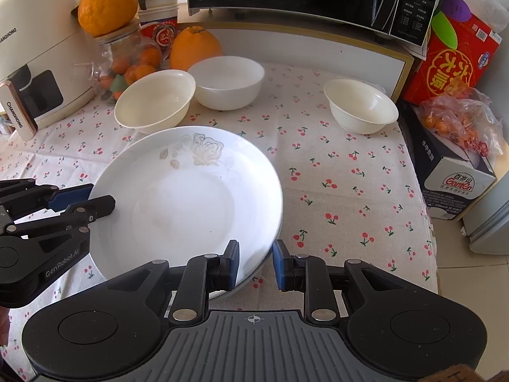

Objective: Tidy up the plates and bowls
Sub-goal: 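Lower the white plate onto the stack and open both grippers, then move both grippers to a white bowl and close them on its rim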

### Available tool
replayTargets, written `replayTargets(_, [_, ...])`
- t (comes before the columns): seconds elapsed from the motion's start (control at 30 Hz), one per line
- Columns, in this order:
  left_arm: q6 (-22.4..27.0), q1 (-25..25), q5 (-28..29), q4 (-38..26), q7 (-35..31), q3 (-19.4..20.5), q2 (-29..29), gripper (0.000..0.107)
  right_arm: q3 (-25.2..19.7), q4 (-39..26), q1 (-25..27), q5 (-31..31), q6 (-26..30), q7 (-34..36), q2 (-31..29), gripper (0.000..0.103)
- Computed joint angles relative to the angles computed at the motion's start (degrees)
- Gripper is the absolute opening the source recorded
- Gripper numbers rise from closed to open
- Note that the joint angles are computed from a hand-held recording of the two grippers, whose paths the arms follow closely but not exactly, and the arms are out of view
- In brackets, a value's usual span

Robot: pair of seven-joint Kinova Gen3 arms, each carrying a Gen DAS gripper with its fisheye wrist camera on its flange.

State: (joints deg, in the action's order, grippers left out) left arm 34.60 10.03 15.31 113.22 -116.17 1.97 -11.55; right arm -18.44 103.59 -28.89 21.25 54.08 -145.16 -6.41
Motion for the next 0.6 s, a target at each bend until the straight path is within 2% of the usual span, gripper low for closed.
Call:
replayTargets(0.07, [1.98,0.21,2.06,-0.92,-0.75,-1.31,0.47,0.024,0.39,-0.16,0.11,-0.81,-0.01,0.56,0.01,0.025])
replayTargets(0.13, [3.40,-0.08,3.34,-1.63,-1.16,-1.76,0.86,0.024,1.28,-0.12,0.42,-2.77,-0.87,1.86,-0.25,0.031])
replayTargets(0.23, [4.91,-0.94,3.52,-2.63,-0.57,-1.48,1.26,0.034,2.22,-0.13,1.39,-5.65,-1.88,2.70,-0.64,0.047])
replayTargets(0.3, [6.59,-1.22,4.83,-3.57,-1.43,-2.10,1.58,0.047,2.27,-0.18,2.07,-6.32,-2.25,2.39,-0.90,0.057])
replayTargets(0.33, [7.77,-1.27,5.94,-4.22,-2.68,-2.71,1.77,0.051,2.34,-0.26,2.43,-6.60,-2.37,2.20,-1.03,0.059])
replayTargets(0.4, [8.76,-1.72,6.91,-5.14,-4.27,-2.86,2.04,0.071,2.91,-0.46,3.31,-7.79,-2.85,2.09,-1.29,0.067])
replayTargets(0.47, [8.29,-2.26,6.45,-6.20,-5.03,-2.24,2.46,0.077,3.96,-0.69,4.49,-9.78,-3.79,1.83,-1.52,0.072])
replayTargets(0.6, [7.77,-3.26,2.31,-10.07,-2.28,0.01,4.50,0.091,5.76,-1.02,7.46,-12.99,-6.01,-0.31,-1.17,0.082])
